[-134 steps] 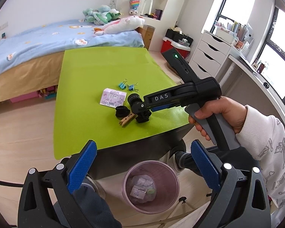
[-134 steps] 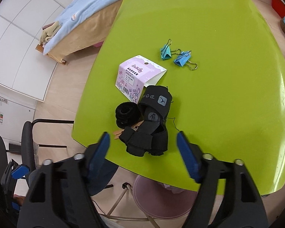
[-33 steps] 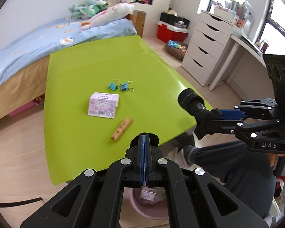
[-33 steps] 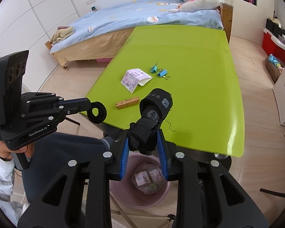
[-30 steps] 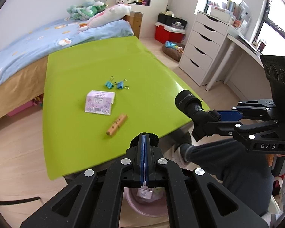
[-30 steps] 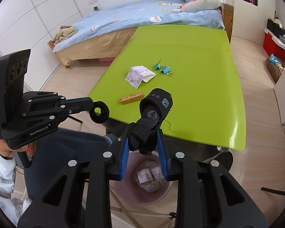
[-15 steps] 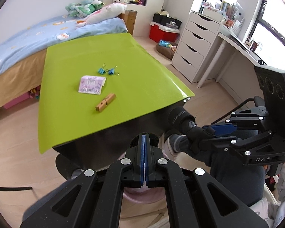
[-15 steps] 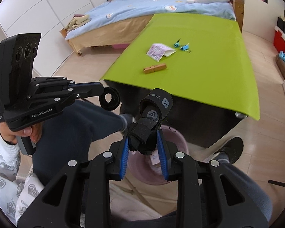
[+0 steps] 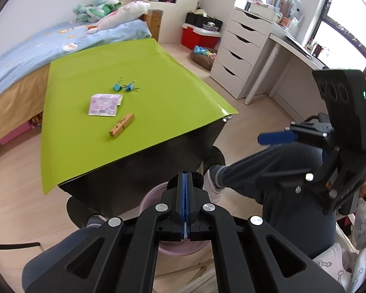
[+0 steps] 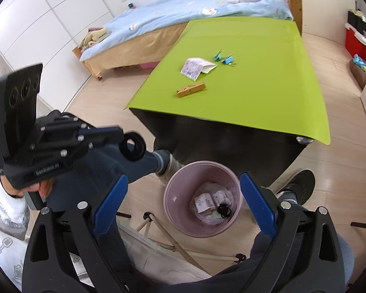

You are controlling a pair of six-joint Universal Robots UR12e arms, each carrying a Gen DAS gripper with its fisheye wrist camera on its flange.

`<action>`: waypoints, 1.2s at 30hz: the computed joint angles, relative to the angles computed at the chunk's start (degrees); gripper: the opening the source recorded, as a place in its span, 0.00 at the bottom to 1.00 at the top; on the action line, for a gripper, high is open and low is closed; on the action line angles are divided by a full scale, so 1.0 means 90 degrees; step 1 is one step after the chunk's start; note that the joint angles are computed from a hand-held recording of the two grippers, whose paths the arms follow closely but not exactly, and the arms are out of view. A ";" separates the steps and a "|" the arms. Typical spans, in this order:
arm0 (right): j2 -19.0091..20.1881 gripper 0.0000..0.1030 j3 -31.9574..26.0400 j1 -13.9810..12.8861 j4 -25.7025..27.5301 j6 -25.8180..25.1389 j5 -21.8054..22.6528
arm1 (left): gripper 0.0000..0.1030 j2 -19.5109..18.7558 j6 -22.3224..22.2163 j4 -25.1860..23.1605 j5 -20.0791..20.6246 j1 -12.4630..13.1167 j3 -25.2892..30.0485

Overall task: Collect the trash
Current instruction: 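Carry the black sock and sock roll over the wastebasket and open both grippers, then reach the right gripper to the wooden clothespin and grasp it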

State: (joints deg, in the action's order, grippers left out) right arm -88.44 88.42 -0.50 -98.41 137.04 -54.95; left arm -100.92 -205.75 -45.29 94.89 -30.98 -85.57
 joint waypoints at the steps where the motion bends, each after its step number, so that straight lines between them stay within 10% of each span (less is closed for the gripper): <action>1: -0.0010 0.90 0.0007 -0.0020 -0.0058 0.0051 0.0000 | 0.00 -0.0006 0.0016 0.0001 -0.0026 -0.0005 -0.0001; 8: -0.0005 0.91 -0.0002 -0.0091 -0.0159 0.0218 0.0044 | 0.15 -0.0119 0.0136 -0.0125 -0.0234 -0.0004 0.0101; 11: -0.0003 0.91 0.0007 -0.0099 -0.0186 0.0243 0.0038 | 0.65 -0.0122 0.0013 -0.0053 -0.0221 0.0004 0.0057; 14: 0.0002 0.92 0.0007 -0.0105 -0.0209 0.0280 0.0034 | 0.86 -0.0118 -0.0044 -0.0006 -0.0024 -0.0019 0.0040; 36: 0.0370 0.94 -0.0347 0.0336 -0.0654 0.0299 -0.0215 | 0.93 0.0178 -0.0560 0.0044 0.0768 0.0115 -0.0197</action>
State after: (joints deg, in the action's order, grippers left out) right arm -85.11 85.29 2.52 -104.30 139.73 -56.88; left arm -99.31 -210.79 -44.90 101.80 -29.95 -87.35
